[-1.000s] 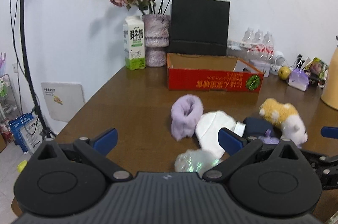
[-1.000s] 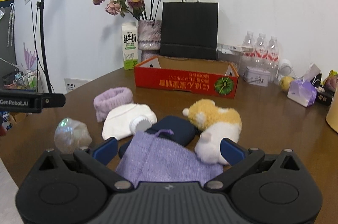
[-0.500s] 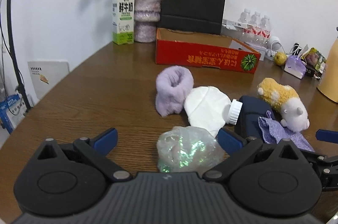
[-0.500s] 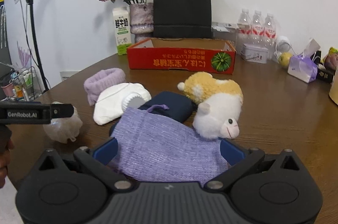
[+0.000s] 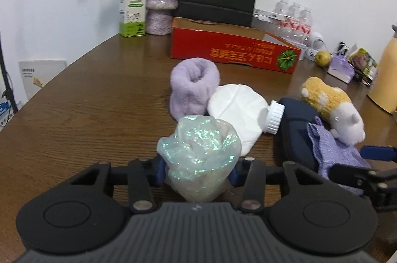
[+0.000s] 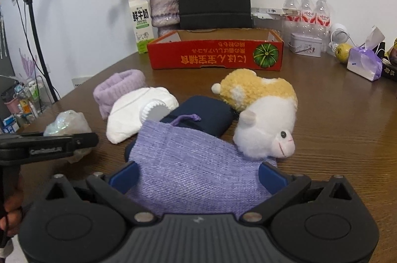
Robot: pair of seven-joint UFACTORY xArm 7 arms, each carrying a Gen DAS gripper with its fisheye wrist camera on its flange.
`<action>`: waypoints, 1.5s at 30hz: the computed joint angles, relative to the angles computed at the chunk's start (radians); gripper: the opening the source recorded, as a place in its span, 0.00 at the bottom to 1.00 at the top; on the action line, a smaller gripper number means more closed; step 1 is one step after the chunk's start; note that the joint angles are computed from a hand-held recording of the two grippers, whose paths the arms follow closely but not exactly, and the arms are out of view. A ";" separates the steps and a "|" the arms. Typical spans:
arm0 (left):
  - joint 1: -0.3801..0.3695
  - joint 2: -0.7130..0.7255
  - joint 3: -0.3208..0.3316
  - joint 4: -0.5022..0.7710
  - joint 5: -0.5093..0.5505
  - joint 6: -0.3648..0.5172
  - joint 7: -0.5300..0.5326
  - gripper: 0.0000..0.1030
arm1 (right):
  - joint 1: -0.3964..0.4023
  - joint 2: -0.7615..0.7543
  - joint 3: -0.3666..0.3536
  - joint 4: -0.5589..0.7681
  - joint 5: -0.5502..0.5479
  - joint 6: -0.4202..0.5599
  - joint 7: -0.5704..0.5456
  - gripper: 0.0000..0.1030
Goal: Organize objects
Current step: 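Grasp the iridescent plastic bag with the left gripper while the right grasps the lilac drawstring bag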
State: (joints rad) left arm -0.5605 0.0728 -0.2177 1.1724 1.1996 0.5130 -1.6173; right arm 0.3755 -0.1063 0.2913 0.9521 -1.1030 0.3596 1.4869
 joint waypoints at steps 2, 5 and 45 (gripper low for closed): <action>0.002 0.001 0.001 0.000 0.003 -0.014 0.005 0.44 | 0.002 0.009 -0.004 0.003 0.021 0.002 -0.029 1.00; 0.004 0.001 0.004 -0.002 0.004 -0.030 0.005 0.45 | 0.002 0.017 -0.014 -0.001 0.049 -0.022 -0.065 1.00; 0.022 -0.008 0.005 -0.019 0.023 -0.094 0.005 0.48 | -0.061 -0.058 0.008 -0.078 -0.143 -0.037 0.105 0.27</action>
